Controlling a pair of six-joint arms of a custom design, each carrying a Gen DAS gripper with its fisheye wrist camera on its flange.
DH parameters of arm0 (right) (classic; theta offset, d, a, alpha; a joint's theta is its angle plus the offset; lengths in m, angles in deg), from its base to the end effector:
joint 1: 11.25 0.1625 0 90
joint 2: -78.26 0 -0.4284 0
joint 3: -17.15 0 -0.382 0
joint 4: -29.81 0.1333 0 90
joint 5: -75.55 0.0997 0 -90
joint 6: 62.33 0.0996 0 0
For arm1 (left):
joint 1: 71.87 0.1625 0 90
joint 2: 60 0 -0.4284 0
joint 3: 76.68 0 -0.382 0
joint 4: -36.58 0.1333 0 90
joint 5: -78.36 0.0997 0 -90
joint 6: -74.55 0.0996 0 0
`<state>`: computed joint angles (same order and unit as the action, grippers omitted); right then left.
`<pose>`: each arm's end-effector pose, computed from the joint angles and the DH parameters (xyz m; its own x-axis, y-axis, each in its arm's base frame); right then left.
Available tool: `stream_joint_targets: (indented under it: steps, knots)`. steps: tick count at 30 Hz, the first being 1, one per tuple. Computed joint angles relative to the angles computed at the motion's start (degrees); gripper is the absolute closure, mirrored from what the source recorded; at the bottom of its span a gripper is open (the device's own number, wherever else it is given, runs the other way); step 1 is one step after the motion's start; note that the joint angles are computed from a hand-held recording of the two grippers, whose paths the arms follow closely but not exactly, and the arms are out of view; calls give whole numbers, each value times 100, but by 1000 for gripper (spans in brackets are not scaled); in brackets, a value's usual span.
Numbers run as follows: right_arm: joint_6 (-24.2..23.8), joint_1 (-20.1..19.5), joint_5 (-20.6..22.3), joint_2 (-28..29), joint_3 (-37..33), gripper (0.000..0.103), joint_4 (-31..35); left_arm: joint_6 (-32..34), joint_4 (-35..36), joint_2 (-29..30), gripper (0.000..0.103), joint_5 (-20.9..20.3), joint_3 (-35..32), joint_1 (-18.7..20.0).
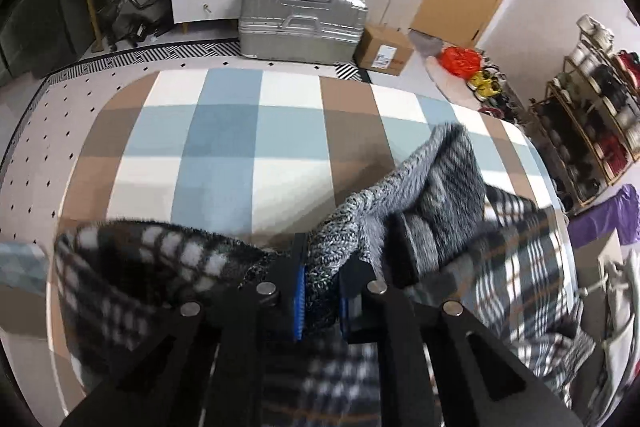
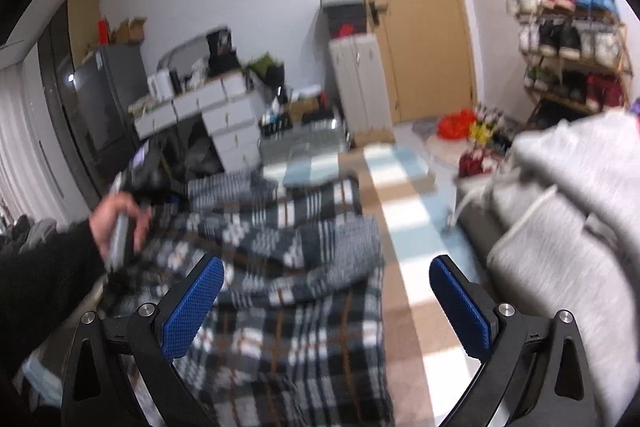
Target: Fold large clothes
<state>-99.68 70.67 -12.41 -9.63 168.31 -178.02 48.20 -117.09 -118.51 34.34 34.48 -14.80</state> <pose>0.0896 -0.3425 0.2729 -0.8392 -0.2595 0.4779 -0.5380 0.5242 -0.6602 -0.1360 -0.5870 0.1753 -0.8265 -0.1305 -0.5477 0.1861 0.8547 -0.4846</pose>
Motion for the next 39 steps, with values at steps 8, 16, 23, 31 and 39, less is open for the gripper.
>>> stream_joint_targets:
  steps: [8,16,23,31,39]
  knots:
    - [389,1677,-1240,737,-1427,0,803,356,-1724,63,95,-462,416,271]
    - [127,2447,-2691,3023,-4202,0,2940,929,-3020,228,95,-955,613,447]
    - [358,2436,-3957,5128,-6381,5,4174,907,-3392,208,96,-1705,686,699]
    - [689,2183,-3790,5807,-7100,44,4712,895,-3425,232,96,-2013,658,790]
    - [1016,2227,-3716,5668,-6831,91,4579,924,-3462,219,96,-2030,710,817]
